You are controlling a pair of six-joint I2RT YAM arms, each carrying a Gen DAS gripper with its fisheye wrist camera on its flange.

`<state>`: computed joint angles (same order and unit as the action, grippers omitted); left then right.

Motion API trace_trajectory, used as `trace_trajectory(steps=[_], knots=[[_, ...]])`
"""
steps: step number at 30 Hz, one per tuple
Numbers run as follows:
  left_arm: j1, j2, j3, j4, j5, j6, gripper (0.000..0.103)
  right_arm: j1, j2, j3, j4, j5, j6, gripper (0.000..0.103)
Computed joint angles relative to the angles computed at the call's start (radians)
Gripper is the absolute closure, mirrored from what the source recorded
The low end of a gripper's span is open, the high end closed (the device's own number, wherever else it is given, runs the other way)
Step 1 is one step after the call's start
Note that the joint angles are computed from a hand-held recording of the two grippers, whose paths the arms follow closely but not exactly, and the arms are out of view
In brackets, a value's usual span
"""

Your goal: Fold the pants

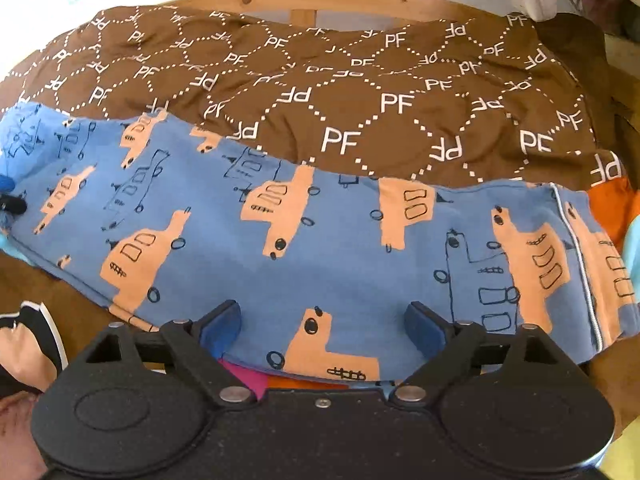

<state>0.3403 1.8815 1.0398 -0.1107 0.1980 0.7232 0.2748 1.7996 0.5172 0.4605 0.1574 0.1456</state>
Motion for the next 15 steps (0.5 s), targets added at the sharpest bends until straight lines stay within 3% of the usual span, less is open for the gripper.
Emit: trace_trajectory(steps=[3, 7, 9, 12, 15], knots=[[-0.013, 0.027, 0.072, -0.039, 0.191, -0.067, 0.034, -0.005, -0.017, -0.027, 0.033, -0.008, 0.021, 0.01], [-0.134, 0.147, 0.205, 0.001, 0.271, -0.268, 0.03, -0.004, -0.02, -0.029, 0.037, -0.01, 0.025, 0.009], [-0.191, 0.243, 0.314, -0.027, 0.232, -0.343, 0.033, -0.002, -0.015, -0.031, 0.047, -0.006, 0.02, 0.008], [-0.239, 0.372, 0.455, -0.114, 0.056, -0.347, 0.04, -0.001, -0.007, -0.045, 0.078, 0.01, 0.012, 0.008], [-0.226, 0.323, 0.36, -0.048, 0.044, -0.285, 0.04, -0.012, -0.037, -0.072, 0.097, 0.028, 0.026, 0.008]])
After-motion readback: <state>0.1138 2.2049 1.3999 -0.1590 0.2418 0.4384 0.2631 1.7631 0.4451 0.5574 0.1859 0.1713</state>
